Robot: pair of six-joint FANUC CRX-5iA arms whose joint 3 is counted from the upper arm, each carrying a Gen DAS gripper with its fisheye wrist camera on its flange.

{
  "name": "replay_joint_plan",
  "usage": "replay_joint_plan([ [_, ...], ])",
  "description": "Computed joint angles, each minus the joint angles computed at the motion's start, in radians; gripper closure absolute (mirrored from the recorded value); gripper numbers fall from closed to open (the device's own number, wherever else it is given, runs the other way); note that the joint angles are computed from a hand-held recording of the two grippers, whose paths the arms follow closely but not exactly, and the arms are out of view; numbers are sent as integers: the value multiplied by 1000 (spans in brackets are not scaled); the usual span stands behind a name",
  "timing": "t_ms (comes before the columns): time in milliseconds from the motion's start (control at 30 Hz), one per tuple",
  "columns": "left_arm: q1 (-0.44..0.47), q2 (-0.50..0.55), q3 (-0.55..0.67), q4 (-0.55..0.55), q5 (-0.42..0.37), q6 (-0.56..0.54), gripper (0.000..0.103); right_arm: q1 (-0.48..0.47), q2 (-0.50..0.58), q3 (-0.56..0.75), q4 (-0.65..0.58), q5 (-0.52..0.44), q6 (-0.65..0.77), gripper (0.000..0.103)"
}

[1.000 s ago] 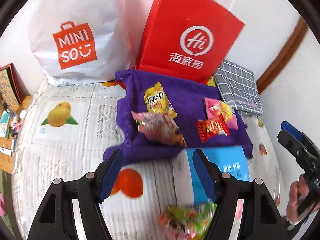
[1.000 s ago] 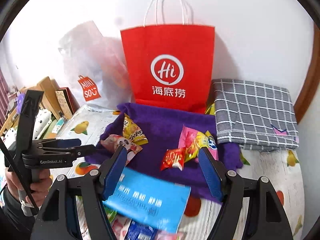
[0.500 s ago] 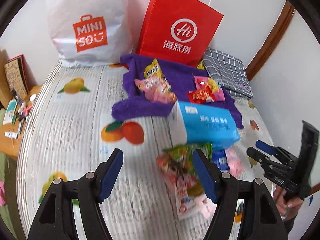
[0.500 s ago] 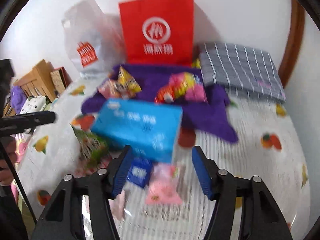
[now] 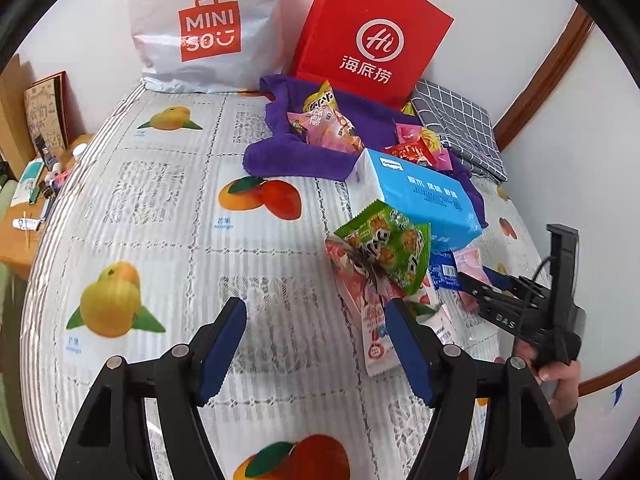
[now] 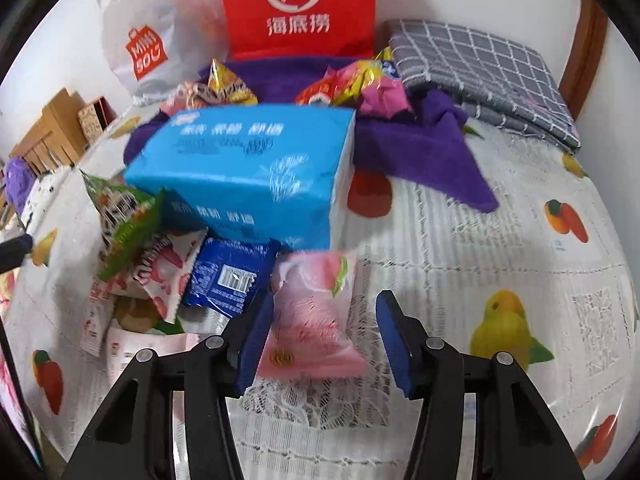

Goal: Organize snacks
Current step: 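Move both grippers back to the pile and reach for the pink wrapped snack, then grasp the pink peach candy with the right gripper while the left grasps the pink lollipop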

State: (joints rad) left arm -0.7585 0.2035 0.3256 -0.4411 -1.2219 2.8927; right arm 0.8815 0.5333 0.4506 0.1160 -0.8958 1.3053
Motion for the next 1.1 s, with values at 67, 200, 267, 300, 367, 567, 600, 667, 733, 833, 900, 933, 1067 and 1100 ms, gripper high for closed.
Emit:
replay_joint_plan([
  [67,-9,-3,-4,-7,-4,15,33,0,2,-6,-5,15,-1,50],
  [200,-19,3,-5,-12,-6,35,33,12,-29,-85,45,102,-15,61],
  [267,-21,9,-7,-8,0,36,33,16,-48,-129,84,139,-36,62],
  [300,-22,13,-7,-6,1,36,33,21,-65,-171,134,171,-61,62],
  [367,-21,27,-1,2,3,32,33,23,-91,-237,208,219,-107,63],
  [567,-4,90,33,43,34,-2,33,-17,-126,-278,143,256,-89,62],
  [600,-4,98,39,43,37,-6,33,-23,-123,-268,125,245,-86,62],
  [667,-6,124,66,37,32,-20,33,-37,-119,-243,59,230,-46,62],
  [733,-7,156,105,35,1,-44,35,-42,-116,-234,34,225,-31,62],
  [833,-9,203,162,17,-57,-50,39,-36,-114,-236,54,225,-43,61],
  [900,-17,225,195,-6,-95,-64,42,-37,-114,-234,46,225,-40,61],
  [933,-21,241,220,-18,-125,-78,46,-38,-113,-230,37,224,-35,61],
  [1067,-31,256,247,-42,-173,-117,68,-41,-113,-229,27,224,-27,61],
  [1100,-31,253,245,-45,-179,-121,71,-41,-113,-230,30,225,-28,61],
])
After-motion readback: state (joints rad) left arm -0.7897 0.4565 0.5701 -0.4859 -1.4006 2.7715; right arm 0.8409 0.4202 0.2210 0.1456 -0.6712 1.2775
